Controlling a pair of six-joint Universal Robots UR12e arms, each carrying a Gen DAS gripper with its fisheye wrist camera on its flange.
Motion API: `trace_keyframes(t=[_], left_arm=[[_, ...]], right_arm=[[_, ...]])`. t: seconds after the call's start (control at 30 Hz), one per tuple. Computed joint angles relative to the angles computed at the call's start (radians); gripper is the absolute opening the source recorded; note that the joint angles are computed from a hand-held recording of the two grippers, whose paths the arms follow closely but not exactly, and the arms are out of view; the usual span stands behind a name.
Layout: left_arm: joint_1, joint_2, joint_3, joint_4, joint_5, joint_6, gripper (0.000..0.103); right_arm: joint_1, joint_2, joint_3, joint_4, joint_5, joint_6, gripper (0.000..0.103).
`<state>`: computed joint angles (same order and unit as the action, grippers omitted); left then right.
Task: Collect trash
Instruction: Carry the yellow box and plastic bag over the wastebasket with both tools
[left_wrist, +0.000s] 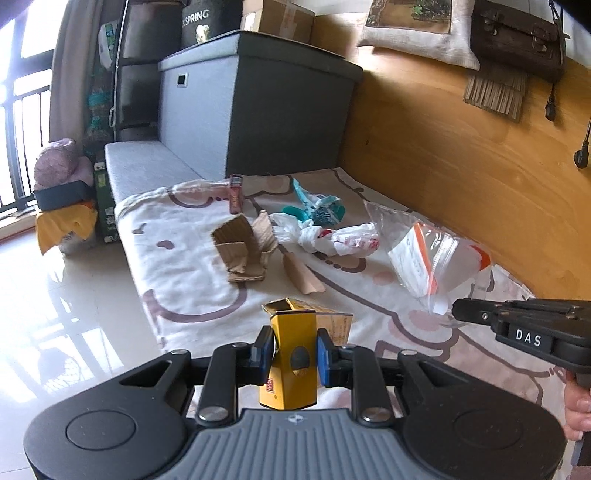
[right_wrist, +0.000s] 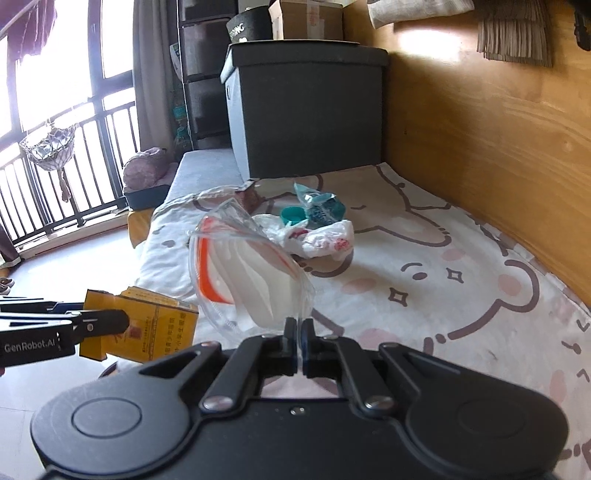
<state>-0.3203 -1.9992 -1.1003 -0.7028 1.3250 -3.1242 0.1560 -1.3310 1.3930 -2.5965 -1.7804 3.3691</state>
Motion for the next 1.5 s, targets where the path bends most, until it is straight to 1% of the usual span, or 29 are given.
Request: trace_keyframes(t=[0.43, 0.53, 0.7, 0.97, 1.1, 1.27, 1.5], left_arm=[[0.035, 0.060, -0.069, 0.053, 0.037, -0.008, 0.025], [0.048, 0.072, -0.084, 0.062, 0.047, -0.012, 0.025], [0.075, 0.089, -0.111, 0.076, 0.072, -0.016, 0.025], [0.129, 0.115, -0.162, 0.083, 0.109, -0.039, 0.025], [0.154, 0.120, -0.182, 0.080, 0.124, -0.054, 0.025], [0.182, 0.119, -0.208, 0.067, 0.148, -0.068, 0.025], [0.219, 0.105, -0.238, 0.017, 0.175, -0.100, 0.025]], right_arm=[[0.042, 0.006, -0.022, 0.007, -0.029, 0.033, 0.002], [0.051, 0.015, -0.037, 0.012, -0.018, 0.047, 0.002], [0.070, 0.040, -0.068, 0.011, 0.001, 0.042, 0.002], [0.110, 0.104, -0.144, 0.023, 0.055, 0.037, 0.002], [0.133, 0.147, -0.198, 0.052, 0.088, 0.009, 0.002], [0.156, 0.207, -0.271, 0.103, 0.118, 0.006, 0.002], [0.183, 0.297, -0.367, 0.205, 0.158, -0.008, 0.002]])
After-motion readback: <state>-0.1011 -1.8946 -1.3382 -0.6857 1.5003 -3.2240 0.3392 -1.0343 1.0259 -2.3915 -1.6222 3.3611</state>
